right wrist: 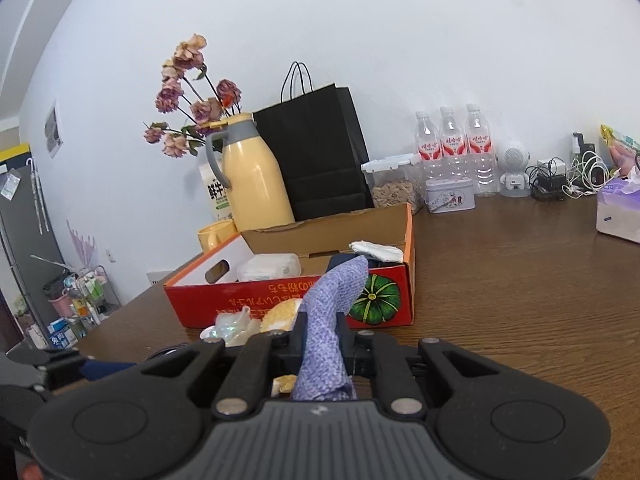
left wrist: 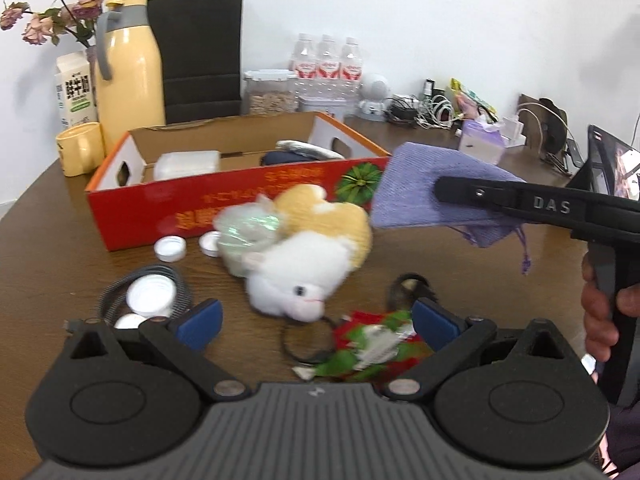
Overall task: Organize objects
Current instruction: 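Grasp the red-and-green ornament with the left tool while the right tool holds the purple cloth, then carry the ornament and the purple cloth into the cardboard box and release both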
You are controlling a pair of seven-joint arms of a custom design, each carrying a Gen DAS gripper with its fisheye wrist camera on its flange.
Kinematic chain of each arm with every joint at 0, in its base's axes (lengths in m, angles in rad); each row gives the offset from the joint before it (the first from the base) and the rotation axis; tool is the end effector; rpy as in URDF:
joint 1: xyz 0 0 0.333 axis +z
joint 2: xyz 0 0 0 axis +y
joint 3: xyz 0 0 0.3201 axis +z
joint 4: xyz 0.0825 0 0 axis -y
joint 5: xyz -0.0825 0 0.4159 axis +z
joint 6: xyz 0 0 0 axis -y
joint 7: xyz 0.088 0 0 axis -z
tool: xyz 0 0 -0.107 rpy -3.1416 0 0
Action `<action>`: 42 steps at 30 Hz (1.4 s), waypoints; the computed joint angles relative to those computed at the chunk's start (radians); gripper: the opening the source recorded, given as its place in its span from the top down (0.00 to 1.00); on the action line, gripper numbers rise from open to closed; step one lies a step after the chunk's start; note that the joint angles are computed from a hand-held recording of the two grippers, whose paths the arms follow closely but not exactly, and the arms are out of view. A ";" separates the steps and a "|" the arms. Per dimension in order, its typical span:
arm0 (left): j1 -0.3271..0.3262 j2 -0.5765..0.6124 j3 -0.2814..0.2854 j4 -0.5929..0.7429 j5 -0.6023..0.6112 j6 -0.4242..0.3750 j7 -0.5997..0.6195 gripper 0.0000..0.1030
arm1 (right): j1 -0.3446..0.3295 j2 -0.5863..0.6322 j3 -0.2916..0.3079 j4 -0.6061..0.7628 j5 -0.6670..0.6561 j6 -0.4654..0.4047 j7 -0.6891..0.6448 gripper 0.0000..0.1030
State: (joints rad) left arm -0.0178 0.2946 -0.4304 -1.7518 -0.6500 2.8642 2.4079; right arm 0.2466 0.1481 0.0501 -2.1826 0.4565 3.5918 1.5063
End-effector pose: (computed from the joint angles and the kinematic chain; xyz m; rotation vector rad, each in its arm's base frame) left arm 0.6658 -0.2482 0.4921 -1.1154 2.2760 -1.1937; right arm 0.5970 0.1233 0.4523 -1.2682 1.5447 -0.7864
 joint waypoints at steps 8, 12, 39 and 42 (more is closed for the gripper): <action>-0.062 -0.015 0.028 -0.050 0.101 0.037 -0.118 0.00 | -0.003 -0.039 0.013 -0.092 -0.035 0.072 0.071 0.91; -0.081 0.001 0.045 -0.049 0.192 0.039 -0.217 0.23 | -0.009 -0.058 0.013 -0.126 -0.071 0.093 0.110 0.91; 0.006 0.180 -0.007 0.291 0.095 0.044 -0.125 0.63 | 0.063 0.104 -0.031 0.236 0.092 -0.025 -0.146 0.91; -0.016 0.268 0.012 0.421 0.178 0.030 -0.204 0.63 | 0.093 0.168 -0.067 0.341 0.150 -0.069 -0.210 0.91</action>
